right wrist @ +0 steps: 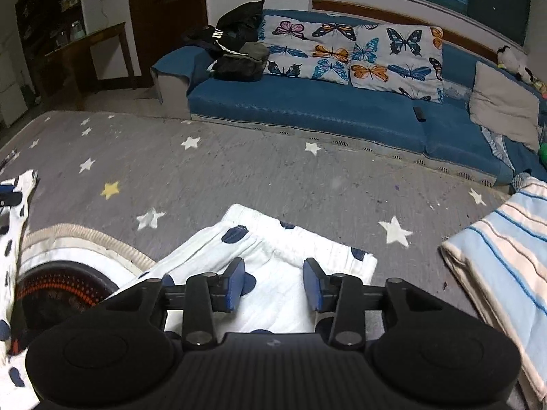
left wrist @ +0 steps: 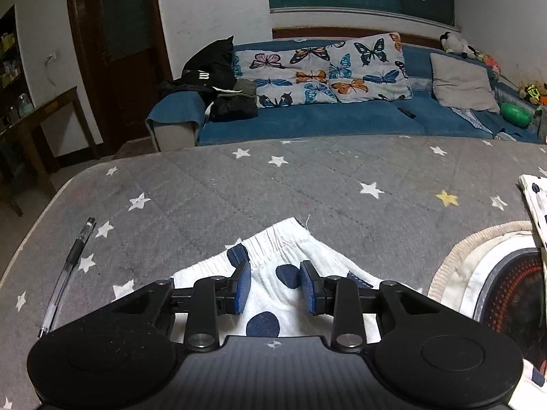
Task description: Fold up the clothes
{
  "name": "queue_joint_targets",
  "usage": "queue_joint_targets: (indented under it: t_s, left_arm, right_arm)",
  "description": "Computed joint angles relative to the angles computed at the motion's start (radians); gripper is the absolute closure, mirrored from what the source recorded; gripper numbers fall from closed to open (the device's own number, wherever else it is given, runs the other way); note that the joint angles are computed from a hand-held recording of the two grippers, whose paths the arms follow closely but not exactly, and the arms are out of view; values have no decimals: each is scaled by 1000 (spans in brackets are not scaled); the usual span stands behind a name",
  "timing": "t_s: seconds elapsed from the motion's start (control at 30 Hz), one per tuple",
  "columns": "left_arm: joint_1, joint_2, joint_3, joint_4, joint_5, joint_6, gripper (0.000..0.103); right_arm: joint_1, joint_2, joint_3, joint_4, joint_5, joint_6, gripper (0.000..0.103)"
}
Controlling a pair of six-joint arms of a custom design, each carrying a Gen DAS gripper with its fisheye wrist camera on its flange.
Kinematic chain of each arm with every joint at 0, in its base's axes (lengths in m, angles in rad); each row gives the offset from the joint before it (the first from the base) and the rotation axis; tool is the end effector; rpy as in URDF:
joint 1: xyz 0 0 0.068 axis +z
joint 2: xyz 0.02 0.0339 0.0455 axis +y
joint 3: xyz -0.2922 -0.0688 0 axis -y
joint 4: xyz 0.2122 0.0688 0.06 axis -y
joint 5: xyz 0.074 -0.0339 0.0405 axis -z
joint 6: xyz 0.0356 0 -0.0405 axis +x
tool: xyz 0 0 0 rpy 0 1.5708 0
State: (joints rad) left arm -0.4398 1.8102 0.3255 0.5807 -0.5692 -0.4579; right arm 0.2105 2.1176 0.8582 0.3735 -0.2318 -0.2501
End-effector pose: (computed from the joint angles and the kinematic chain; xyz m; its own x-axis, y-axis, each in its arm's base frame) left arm 0.2178 -0.0813 0.1094 -0.6630 -0.0996 -0.7420 -0.2632 0.9589 0.1065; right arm 0.3531 0.0838 0.0953 -0.6483 -0.3848 -0.6569 -0.5222 0.8527 0.0158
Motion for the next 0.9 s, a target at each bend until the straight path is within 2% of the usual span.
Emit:
queue_joint_targets:
  t_s: [0.27, 0.43, 0.6, 0.73, 0.9]
  left_arm:
    - [-204, -124, 42, -233, -116, -116, 64]
    - [-460, -196, 118, -442, -151, -246, 64]
    - [-732, -155, 242, -589, -171, -412, 64]
    - [-899, -68, 341, -583, -149, -482, 64]
    - [-1014, 71, 452, -480, -100, -444, 55]
  right_arm:
    - [-41, -118, -96, -16, 9, -42, 60]
    - [-85, -208, -174, -34, 8, -76, 57]
    - [-126, -289, -262, -33, -8, -120, 55]
    - [-158, -321, -302, -34, -17, -142, 55]
    - [-194, -313, -331, -12, -32, -156, 55]
